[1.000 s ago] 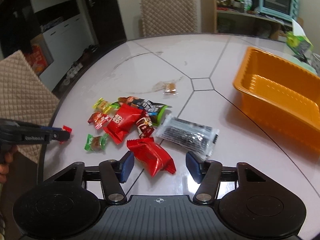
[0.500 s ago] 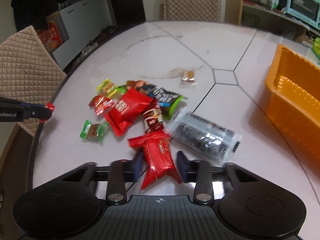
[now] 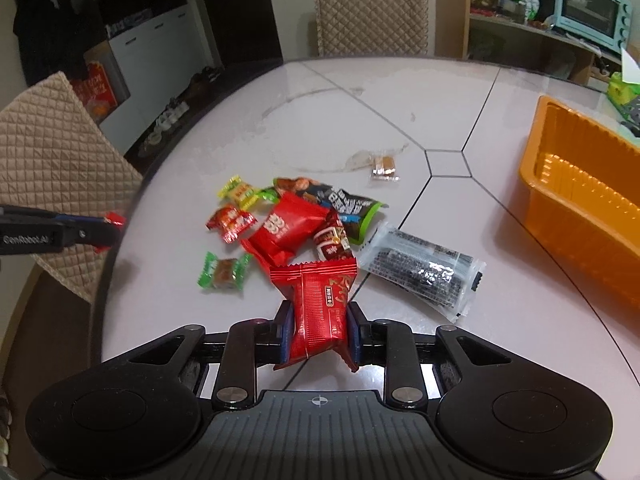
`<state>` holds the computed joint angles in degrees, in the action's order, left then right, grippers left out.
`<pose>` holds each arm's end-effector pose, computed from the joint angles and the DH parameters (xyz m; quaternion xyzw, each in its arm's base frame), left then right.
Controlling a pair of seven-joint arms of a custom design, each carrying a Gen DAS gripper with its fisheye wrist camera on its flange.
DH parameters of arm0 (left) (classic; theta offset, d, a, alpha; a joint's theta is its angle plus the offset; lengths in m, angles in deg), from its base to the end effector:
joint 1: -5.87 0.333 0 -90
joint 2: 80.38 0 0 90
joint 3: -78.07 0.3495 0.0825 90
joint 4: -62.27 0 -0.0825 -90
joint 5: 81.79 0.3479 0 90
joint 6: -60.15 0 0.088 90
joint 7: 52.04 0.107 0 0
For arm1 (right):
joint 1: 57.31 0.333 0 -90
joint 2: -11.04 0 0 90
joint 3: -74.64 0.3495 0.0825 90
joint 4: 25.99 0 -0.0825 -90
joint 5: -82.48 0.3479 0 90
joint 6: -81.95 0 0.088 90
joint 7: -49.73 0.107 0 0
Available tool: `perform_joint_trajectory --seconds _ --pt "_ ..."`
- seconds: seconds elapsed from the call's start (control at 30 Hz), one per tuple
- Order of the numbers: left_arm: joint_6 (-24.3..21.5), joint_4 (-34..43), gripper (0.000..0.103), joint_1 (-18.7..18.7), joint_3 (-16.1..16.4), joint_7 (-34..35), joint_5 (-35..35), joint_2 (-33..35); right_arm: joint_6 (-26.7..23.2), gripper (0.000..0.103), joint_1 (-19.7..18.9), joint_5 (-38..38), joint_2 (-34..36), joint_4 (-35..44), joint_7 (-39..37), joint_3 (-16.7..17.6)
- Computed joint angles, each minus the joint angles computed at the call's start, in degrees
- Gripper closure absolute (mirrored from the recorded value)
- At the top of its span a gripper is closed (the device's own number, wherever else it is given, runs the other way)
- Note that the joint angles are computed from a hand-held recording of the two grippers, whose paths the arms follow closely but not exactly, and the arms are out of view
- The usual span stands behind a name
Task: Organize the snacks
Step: 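Carry both candies over the orange tray and open both tools to drop them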
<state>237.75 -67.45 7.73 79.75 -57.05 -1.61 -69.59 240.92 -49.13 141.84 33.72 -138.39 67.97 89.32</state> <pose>0.5168 -0.0509 0.3681 -0.7674 0.5466 -0.2447 0.2290 0.5939 0.1934 0.3617 -0.8472 0.3965 -0.0473 0.3504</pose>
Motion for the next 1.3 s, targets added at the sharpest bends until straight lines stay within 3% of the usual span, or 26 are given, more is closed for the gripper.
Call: perform_joint_trajectory --seconds 0.23,0.53,0.93,1.3 --pt "-0.11 1.81 0.087 -1.84 -1.35 5.52 -4.97 0.04 -2.37 0.076 -1.41 5.02 -3.49 -1.65 -2.47 -1.00" --pt "-4.07 12.34 0.087 -9.85 -2.43 11.00 -12.99 5.42 -9.09 0.076 -4.87 6.23 -3.41 2.17 -3.96 -6.39" --pt "-14.08 41.06 0.087 -19.72 -3.91 28.14 -31.76 22.83 -16.07 0.076 -14.53 1.72 4.13 17.11 -0.96 -8.55" --pt "-25.96 69.42 0.087 -22.98 -6.15 49.69 -48.21 39.32 -17.42 0.075 -18.78 -2.98 12.16 28.54 6.73 -6.58"
